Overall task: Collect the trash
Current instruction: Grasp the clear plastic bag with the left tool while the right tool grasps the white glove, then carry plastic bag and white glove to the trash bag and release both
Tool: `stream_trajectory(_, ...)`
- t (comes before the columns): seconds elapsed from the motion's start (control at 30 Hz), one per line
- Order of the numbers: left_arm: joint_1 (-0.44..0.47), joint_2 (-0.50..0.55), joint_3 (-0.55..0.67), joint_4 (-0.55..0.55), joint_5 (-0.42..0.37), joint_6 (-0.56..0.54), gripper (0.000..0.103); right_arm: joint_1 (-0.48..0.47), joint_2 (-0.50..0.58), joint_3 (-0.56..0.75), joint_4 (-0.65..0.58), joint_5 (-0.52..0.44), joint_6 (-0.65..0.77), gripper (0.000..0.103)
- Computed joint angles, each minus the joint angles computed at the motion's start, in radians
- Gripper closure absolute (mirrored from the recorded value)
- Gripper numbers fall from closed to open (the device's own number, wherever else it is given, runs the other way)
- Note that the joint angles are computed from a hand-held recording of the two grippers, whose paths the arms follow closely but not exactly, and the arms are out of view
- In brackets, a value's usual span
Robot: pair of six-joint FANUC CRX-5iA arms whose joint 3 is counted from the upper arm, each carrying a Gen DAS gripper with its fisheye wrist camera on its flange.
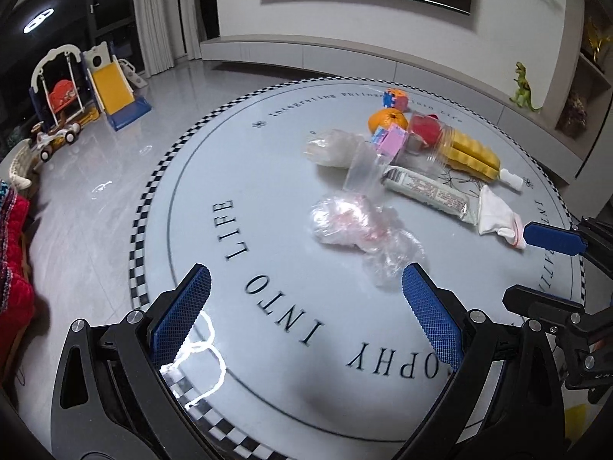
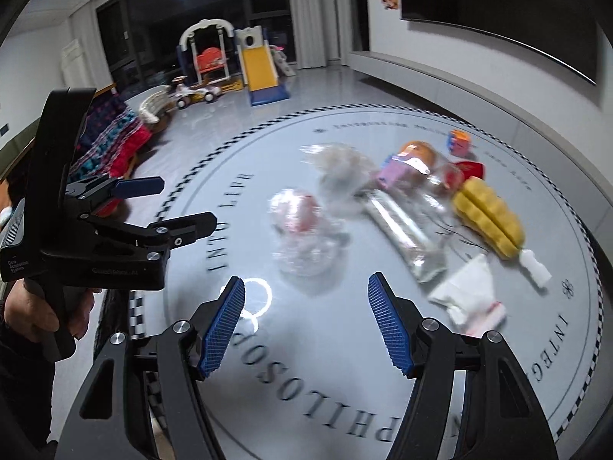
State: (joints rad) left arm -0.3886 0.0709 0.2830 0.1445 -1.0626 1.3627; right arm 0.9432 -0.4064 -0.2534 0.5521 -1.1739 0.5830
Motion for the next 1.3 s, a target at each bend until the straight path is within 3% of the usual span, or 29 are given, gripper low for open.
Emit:
stream_trajectory(0.37, -0.088, 0.213, 0.205, -0.015, -0.054, 0.061, 0.006, -0.157, -0.078, -0.086, -0.015, -0.030, -0.006, 0.035)
stream_trajectory(0.6, -0.108, 0.287, 0.263, -0.047, -0.072, 0.076, 0.007, -0.269, -0.048, -0.101, -0.059, 0.015, 0.039, 0.035)
stream_trajectory(0.63, -0.105, 0.285, 0.254, -0.041, -0.058, 0.074, 0.009, -0.274, -0.040, -0.100, -0.061, 0.018, 0.045, 0.034)
stream_trajectory(0.67, -0.105, 0.287, 0.253, -0.041, -0.054, 0.073, 0.022, -0.279, -0.033, -0.102, -0.061, 0.022, 0.050, 0.034)
stream_trajectory(0.77, -0.110, 0.284, 0.257, -0.080, -0.047, 0.078, 0.033, -0.295, -0.011, -0.102, -0.073, 0.034, 0.067, 0.034)
stream_trajectory(1.0, -0.126, 0.245, 0.187, -0.137, 0.018, 0.044, 0.035, -0.307, 0.002, -0.116, -0.074, 0.015, 0.073, 0.034)
stream_trajectory(1.07, -0.121, 0.241, 0.180, -0.128, 0.023, 0.040, 0.035, -0.314, 0.000, -0.119, -0.085, 0.006, 0.068, 0.041)
stream_trajectory(1.23, -0.134, 0.237, 0.194, -0.175, -0.002, 0.063, 0.043, -0.318, -0.014, -0.114, -0.107, -0.019, 0.058, 0.080)
stream_trajectory(1.3, -0.127, 0.231, 0.191, -0.162, -0.009, 0.067, 0.047, -0.314, -0.023, -0.111, -0.114, -0.029, 0.050, 0.084)
